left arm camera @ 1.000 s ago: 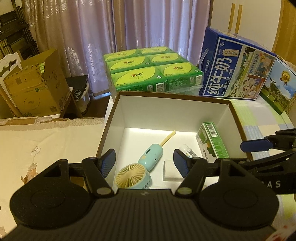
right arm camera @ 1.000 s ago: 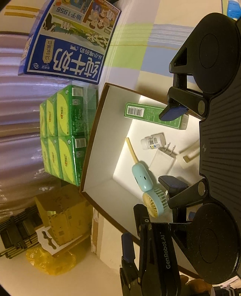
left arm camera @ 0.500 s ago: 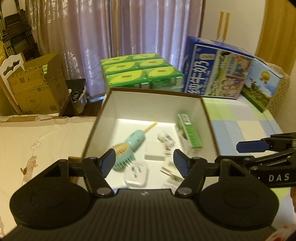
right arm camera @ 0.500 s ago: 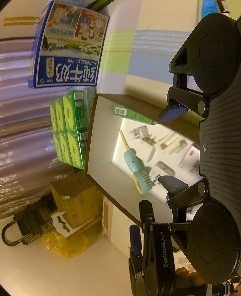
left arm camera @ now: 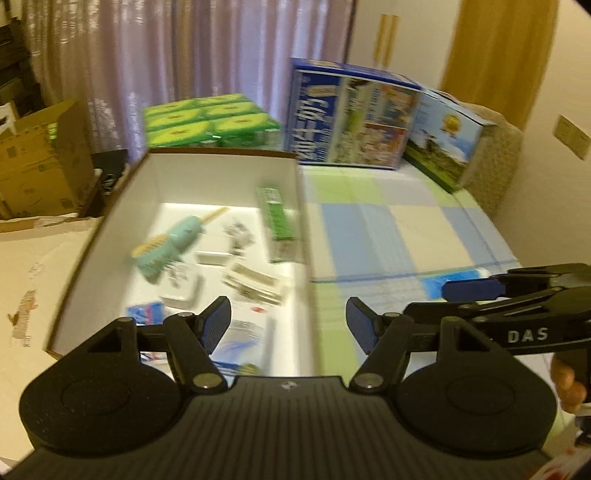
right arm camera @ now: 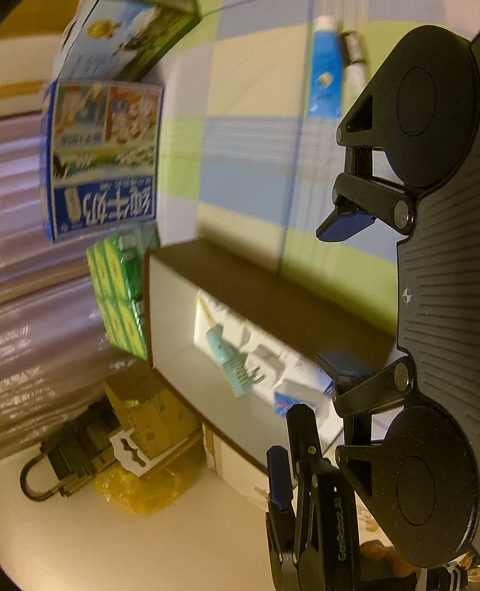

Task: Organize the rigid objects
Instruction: 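Withdraw both tools from the shoebox toward the blue tube and spray bottle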

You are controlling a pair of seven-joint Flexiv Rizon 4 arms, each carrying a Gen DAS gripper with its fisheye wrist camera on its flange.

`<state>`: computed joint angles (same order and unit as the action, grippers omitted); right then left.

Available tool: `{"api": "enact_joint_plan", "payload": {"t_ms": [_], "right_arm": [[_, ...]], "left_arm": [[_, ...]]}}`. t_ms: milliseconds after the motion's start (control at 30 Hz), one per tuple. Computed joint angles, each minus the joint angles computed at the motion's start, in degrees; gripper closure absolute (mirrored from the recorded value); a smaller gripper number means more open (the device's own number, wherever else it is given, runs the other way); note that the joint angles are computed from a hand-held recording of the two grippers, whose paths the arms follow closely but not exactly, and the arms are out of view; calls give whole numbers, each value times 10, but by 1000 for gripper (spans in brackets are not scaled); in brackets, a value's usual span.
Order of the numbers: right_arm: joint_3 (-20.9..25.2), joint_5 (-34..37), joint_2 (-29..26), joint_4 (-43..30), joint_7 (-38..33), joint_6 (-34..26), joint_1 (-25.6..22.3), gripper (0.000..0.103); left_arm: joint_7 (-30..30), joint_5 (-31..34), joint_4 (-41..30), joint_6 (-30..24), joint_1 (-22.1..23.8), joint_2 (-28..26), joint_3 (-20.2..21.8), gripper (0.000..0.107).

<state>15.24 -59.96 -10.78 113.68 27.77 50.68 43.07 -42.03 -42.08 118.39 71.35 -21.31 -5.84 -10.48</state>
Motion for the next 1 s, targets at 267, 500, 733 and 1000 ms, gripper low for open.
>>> {"api": "enact_joint_plan", "payload": {"t_ms": [267, 500, 733, 1000], "right_arm": [[53, 56, 84, 82, 59, -71, 4, 41], [103, 137, 159, 145, 100, -141, 0, 41], [134, 191, 213, 195, 113, -170, -6, 41], [133, 178, 239, 252, 127, -118, -32, 30]], "left_arm": [[0, -8, 21, -18, -42, 15, -16, 42], [-17, 7, 17, -11, -76, -11, -38, 42], [-77, 71, 0, 6, -94, -55, -52, 45], [-186, 190, -46, 16, -101, -113, -44, 47]]}}
